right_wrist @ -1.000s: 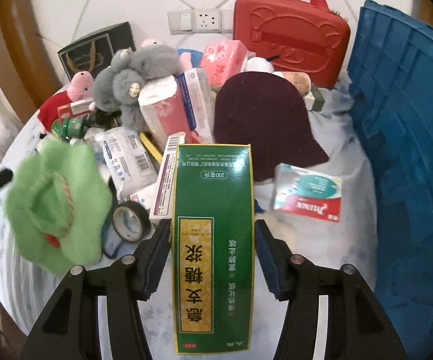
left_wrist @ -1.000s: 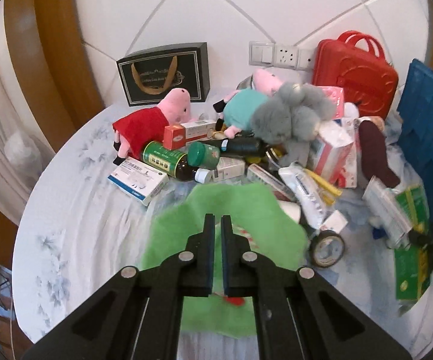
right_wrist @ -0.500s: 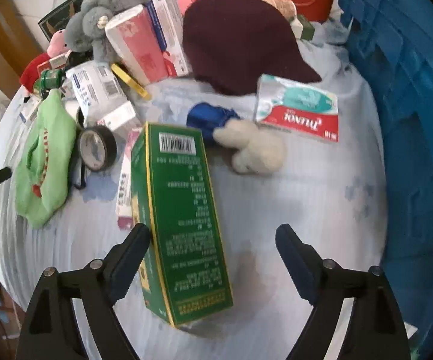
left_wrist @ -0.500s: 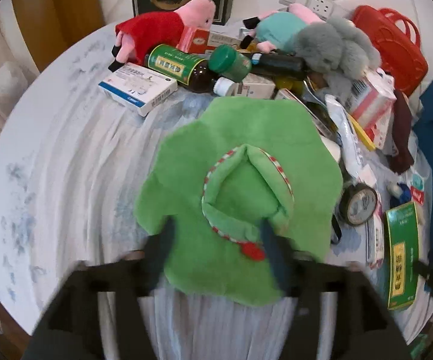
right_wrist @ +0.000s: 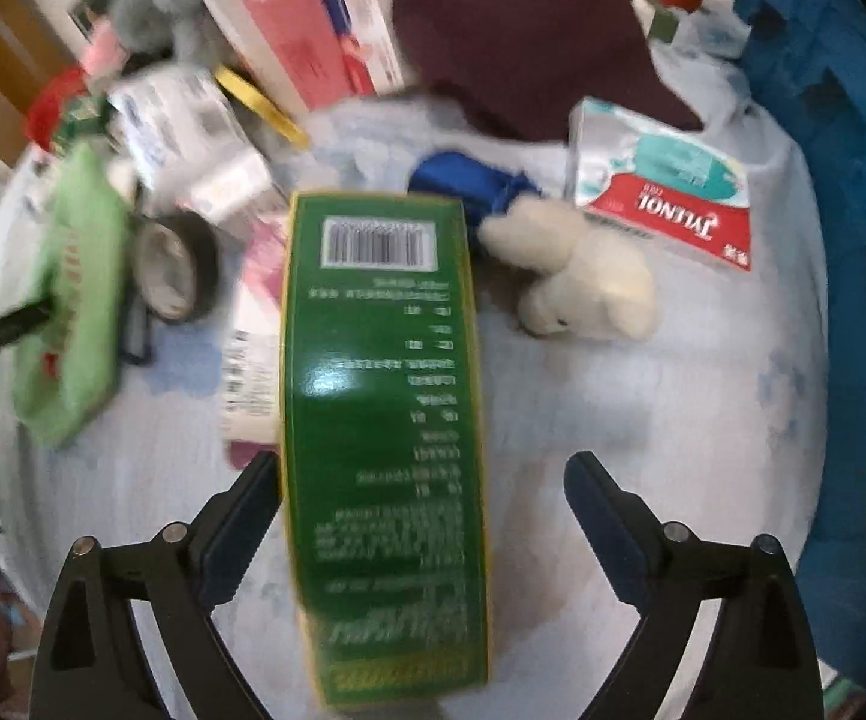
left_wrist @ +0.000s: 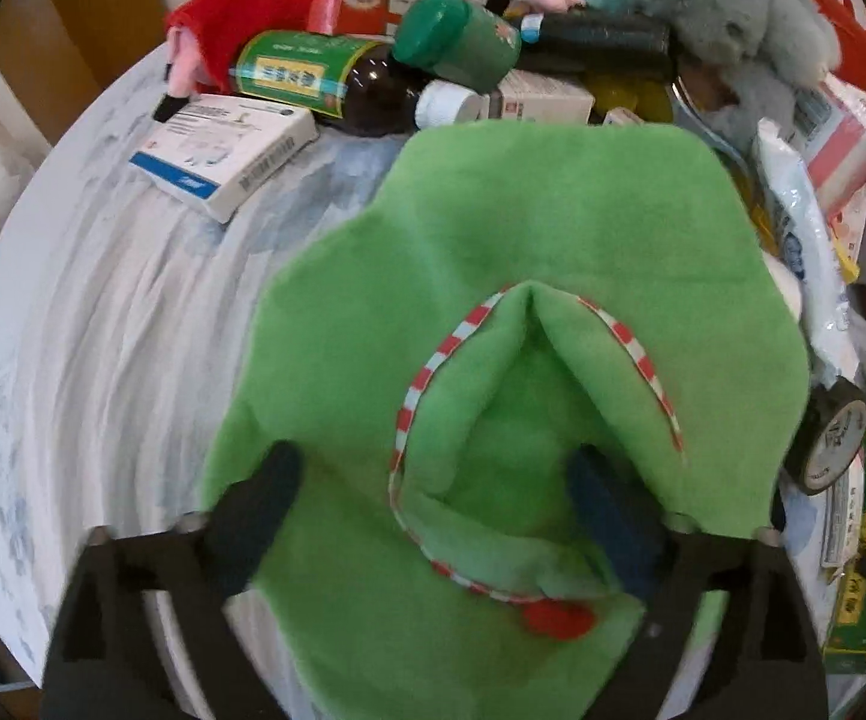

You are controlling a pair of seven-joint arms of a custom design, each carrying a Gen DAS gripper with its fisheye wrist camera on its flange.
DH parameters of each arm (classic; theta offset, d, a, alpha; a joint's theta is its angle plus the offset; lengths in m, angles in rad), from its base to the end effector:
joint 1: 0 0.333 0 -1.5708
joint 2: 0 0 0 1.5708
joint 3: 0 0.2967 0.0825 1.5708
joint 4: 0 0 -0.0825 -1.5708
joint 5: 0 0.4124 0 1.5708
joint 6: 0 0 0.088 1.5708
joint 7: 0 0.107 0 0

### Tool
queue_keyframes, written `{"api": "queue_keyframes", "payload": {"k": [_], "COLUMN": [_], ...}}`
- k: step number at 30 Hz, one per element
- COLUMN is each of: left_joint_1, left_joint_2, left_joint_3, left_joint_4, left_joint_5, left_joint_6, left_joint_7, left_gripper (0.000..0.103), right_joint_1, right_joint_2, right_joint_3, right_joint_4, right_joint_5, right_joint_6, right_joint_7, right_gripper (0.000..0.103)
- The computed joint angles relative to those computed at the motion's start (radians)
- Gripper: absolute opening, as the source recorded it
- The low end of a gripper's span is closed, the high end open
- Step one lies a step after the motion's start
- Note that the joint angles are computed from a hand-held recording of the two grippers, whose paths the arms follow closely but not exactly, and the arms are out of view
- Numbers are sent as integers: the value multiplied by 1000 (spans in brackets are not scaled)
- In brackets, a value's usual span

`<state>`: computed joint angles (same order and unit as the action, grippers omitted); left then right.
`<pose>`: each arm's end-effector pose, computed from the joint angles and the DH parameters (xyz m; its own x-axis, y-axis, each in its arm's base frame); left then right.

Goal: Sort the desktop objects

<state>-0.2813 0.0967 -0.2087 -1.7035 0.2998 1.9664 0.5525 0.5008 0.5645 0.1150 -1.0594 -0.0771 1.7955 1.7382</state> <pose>0.5721 -0.2785 0.5197 0.4258 -0.9047 -0.0107 -0.8619 -0.4020 -0.3089 0.6289 0.4073 0.5114 0.4233 -0.9059 -0.0136 -0.8932 -0.4147 -0.1739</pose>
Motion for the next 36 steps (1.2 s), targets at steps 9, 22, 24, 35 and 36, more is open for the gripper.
{"api": "queue_keyframes", "payload": {"k": [9, 22, 24, 35, 36], "left_joint_1": [-3, -42, -62, -65, -60], "left_joint_2": [-18, 113, 137, -51, -89], "left_joint_3": [-4, 10, 18, 14, 2], "left_joint_4": [-96, 76, 116, 23, -2], "left_joint_5": [43, 74, 111, 256, 272], "left_joint_6": [125, 35, 17, 53, 49], "left_joint_7": [-21, 2, 1, -60, -65], "left_gripper": [103, 24, 10, 5, 5], "right_joint_1": [9, -48, -40, -43, -40], "right_joint_2": [-43, -131, -115, -286, -271], "right_joint_3": [-15, 23, 19, 17, 16], "right_joint_4": [-112, -172, -154, -361, -333], "right_joint_5": [-37, 58, 46, -13, -27], "right_joint_6": [104, 142, 128, 355, 371], "right_joint_7": [101, 14, 18, 31, 35], "right_gripper": [103, 64, 53, 52, 52]}}
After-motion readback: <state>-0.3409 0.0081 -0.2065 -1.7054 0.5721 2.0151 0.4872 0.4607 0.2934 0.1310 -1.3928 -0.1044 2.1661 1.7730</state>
